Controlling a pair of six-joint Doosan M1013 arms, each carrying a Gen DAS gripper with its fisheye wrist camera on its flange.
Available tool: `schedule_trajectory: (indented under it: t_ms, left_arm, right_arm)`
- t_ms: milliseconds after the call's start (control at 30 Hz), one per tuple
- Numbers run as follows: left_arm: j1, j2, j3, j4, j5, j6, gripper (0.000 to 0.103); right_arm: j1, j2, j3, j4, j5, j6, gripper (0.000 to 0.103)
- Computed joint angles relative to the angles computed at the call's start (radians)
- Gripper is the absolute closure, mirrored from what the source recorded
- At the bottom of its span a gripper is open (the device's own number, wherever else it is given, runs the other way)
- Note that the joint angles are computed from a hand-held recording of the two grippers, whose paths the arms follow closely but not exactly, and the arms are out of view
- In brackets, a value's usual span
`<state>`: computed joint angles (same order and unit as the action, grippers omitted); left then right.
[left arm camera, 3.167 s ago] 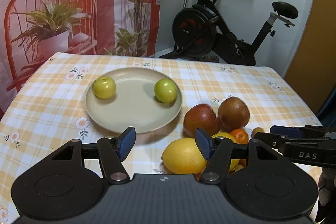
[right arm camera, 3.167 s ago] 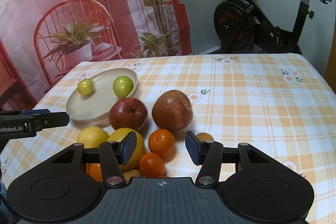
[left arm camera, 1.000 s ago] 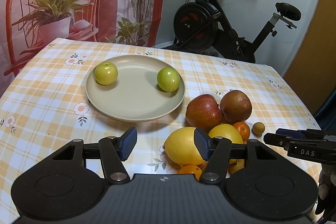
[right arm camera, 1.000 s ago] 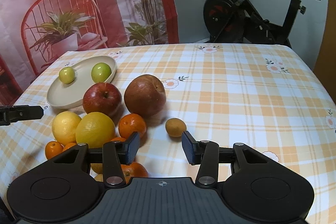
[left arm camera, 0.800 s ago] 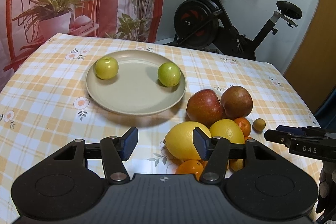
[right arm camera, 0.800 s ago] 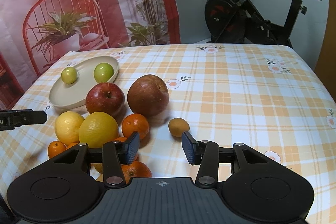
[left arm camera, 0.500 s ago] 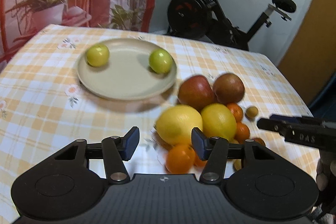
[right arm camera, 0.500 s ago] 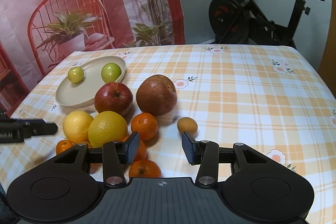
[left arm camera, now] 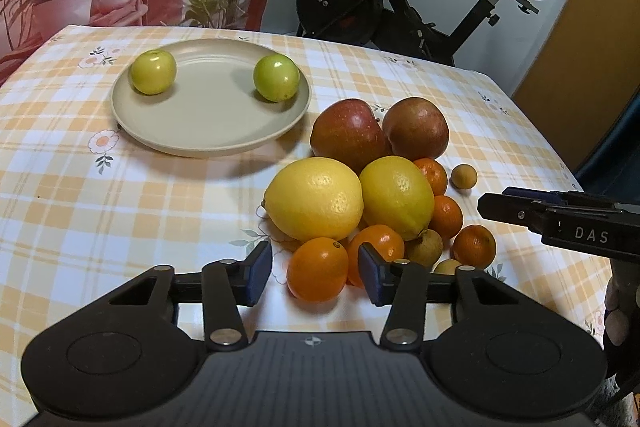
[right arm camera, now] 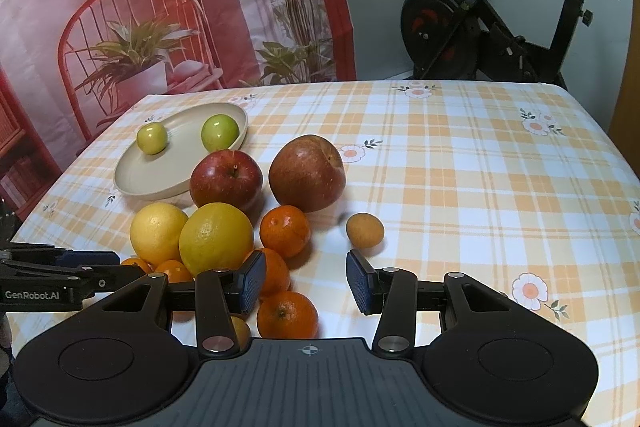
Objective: Organize fruits
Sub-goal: 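Move the left tool toward an orange while the right tool approaches a small brown fruit, then close the left gripper on the orange while the right gripper closes on the brown fruit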
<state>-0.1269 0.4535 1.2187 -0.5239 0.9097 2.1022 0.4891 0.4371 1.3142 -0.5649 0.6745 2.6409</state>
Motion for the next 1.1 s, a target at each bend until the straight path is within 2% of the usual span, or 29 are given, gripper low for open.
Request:
schedule_trajectory:
  t_ms: [133,400,833,1100]
  left_arm:
    - [0.003,0.001,0.003,-0.015,-0.001,0.005,0.064]
    - [-0.002,0.004,0.002,-0.002,-0.001,-0.001,0.063]
    - [0.005,-0.002,0.014,-0.016,-0.018,0.012,0.067]
    - [-0.003,0.005,0.005,0.017,-0.009,-0.006,0.066]
  right_arm:
    - [0.0,0.001,0.0,-0.003,0.008,0.005,0.061]
    - [-0.007,0.004,0.003,-0.013,0.021,0.012,0.061]
    - [-0.029,0.045,-0.027,-0.078,0.045,-0.011,0.07]
    - [-0.043,0.063,-0.039,-0.045,0.037,-0.048,0.072]
